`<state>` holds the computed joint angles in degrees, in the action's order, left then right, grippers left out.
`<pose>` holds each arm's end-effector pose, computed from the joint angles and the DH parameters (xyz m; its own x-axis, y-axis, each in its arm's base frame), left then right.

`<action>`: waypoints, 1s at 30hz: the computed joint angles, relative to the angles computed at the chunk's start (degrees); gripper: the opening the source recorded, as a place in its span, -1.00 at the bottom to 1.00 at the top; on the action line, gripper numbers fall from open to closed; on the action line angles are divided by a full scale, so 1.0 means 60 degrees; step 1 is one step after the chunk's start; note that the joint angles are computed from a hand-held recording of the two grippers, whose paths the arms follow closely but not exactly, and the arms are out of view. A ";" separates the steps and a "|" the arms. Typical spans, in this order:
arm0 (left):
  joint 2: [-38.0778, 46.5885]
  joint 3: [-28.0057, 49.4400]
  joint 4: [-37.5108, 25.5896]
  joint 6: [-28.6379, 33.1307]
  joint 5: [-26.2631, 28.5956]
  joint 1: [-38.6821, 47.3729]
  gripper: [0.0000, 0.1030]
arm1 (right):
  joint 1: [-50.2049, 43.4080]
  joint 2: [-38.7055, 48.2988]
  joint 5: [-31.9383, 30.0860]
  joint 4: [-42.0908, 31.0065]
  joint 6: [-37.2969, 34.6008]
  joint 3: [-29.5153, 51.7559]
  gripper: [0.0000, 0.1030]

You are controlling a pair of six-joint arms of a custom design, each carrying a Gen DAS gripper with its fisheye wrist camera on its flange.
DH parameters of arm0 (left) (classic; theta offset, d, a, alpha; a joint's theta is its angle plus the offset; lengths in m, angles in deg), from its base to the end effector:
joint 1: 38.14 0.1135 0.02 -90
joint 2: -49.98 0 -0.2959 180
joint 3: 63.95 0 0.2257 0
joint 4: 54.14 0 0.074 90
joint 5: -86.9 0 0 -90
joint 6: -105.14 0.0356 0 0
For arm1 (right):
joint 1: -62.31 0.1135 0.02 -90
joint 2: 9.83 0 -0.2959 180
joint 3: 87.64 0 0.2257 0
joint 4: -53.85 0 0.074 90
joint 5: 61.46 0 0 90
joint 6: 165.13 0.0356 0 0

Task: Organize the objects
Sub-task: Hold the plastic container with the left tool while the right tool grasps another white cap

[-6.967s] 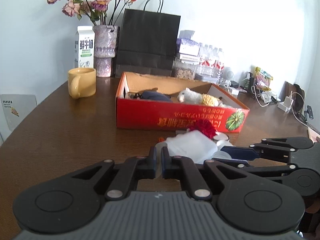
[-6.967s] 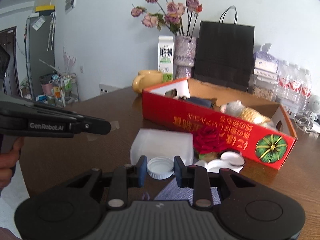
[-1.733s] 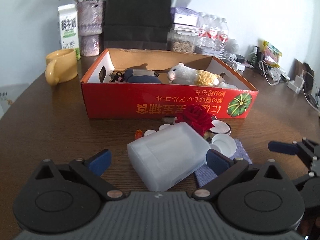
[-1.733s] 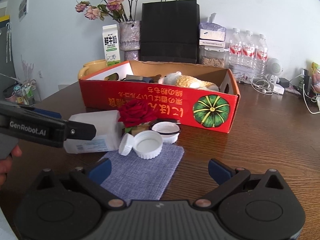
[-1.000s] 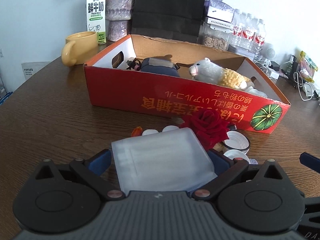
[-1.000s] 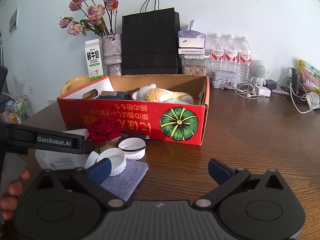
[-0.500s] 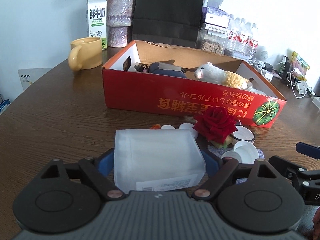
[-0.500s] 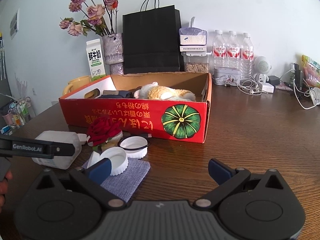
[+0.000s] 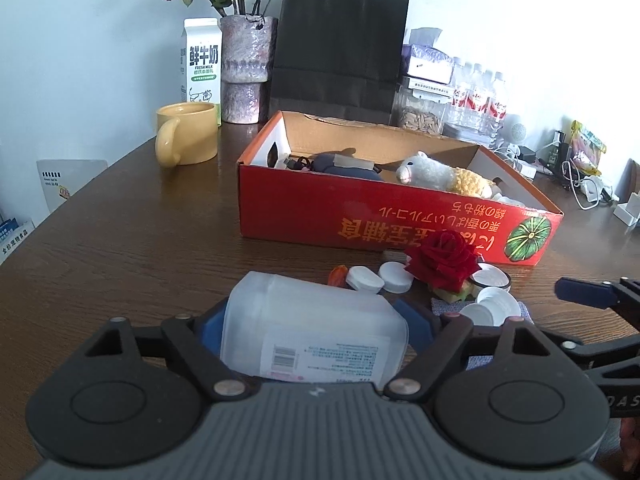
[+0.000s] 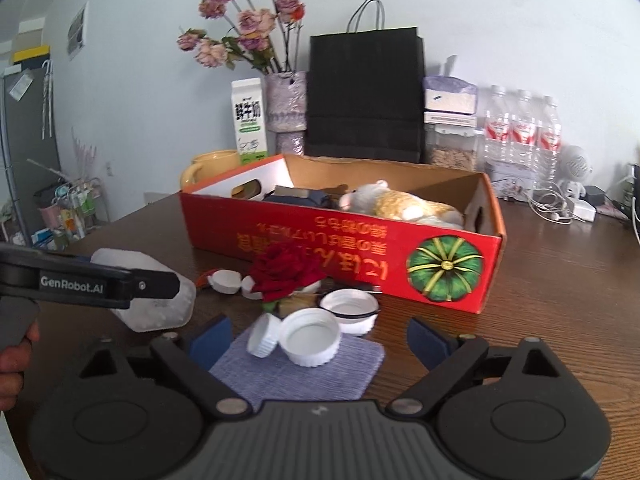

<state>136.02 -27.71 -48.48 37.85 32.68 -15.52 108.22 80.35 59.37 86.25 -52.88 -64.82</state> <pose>0.2102 0.0650 0.1647 -0.5639 0.1043 -0.8192 0.3176 0.9431 -0.0986 0.1477 0.1263 0.1412 -0.4919 -0.0405 -0.8697 -0.1494 0.9880 0.0385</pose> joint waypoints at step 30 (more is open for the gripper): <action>0.0672 0.0434 -0.0482 0.0827 0.0791 0.0776 0.64 | 0.0180 0.0123 -0.0236 -0.0702 -0.0129 0.0849 -0.84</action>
